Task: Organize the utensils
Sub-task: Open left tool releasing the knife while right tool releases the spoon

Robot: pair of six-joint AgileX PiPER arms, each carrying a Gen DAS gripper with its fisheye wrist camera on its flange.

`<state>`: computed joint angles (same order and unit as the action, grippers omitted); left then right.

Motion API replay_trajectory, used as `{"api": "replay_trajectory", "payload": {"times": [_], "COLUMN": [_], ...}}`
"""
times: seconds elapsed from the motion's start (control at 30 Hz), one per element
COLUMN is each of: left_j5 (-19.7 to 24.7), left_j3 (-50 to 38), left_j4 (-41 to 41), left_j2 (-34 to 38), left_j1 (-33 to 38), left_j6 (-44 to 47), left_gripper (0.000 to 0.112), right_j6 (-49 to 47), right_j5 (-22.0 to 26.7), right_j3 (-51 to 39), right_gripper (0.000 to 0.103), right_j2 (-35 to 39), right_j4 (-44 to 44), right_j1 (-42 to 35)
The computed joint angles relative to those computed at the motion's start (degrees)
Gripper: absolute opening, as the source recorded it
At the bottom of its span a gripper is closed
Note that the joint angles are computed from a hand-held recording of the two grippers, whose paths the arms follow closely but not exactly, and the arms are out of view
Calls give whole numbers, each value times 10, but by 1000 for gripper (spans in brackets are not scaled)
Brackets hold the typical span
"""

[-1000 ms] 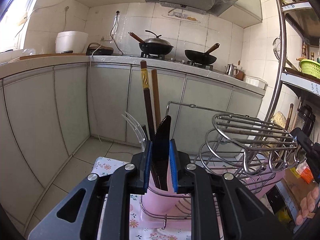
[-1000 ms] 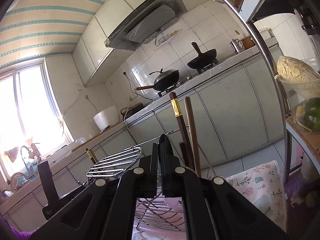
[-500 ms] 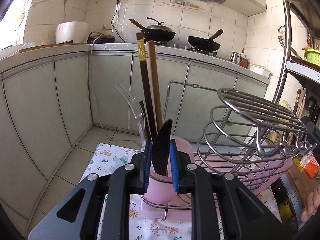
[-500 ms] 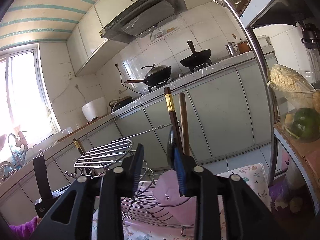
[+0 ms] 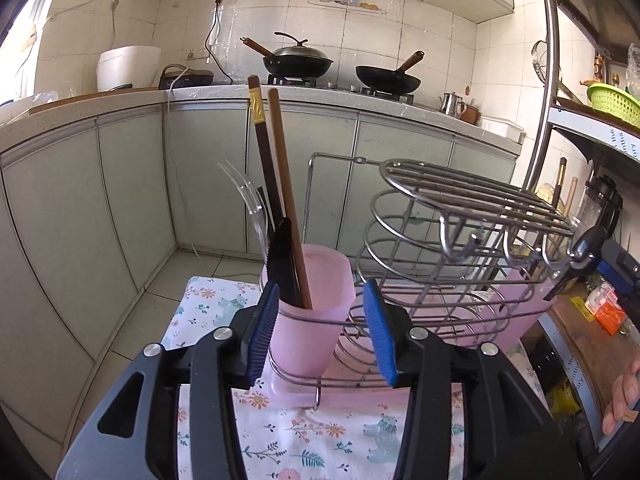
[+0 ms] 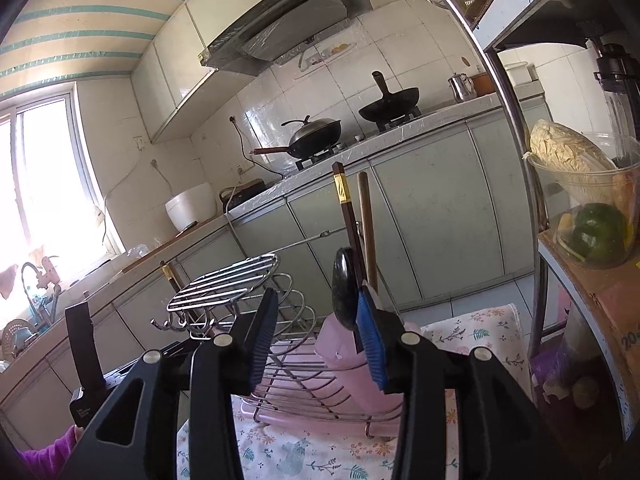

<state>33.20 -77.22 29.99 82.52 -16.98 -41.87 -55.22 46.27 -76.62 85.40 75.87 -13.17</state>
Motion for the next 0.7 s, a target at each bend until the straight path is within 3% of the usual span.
{"api": "replay_trajectory", "payload": {"times": [0.07, 0.23, 0.7], "left_j5": [5, 22, 70], "left_j3": [8, 27, 95], "left_j4": [-12, -33, 60], "left_j2": [-13, -49, -150], "left_j1": [-2, -17, -145], "left_j6": [6, 29, -63], "left_gripper": [49, 49, 49], "right_j6": [14, 21, 125], "right_j5": [14, 22, 27], "right_j3": [11, 59, 150], "right_gripper": [54, 54, 54], "right_j2": [-11, -57, -141], "right_j4": [-13, -34, -186], "right_j1": [-5, -4, 53]}}
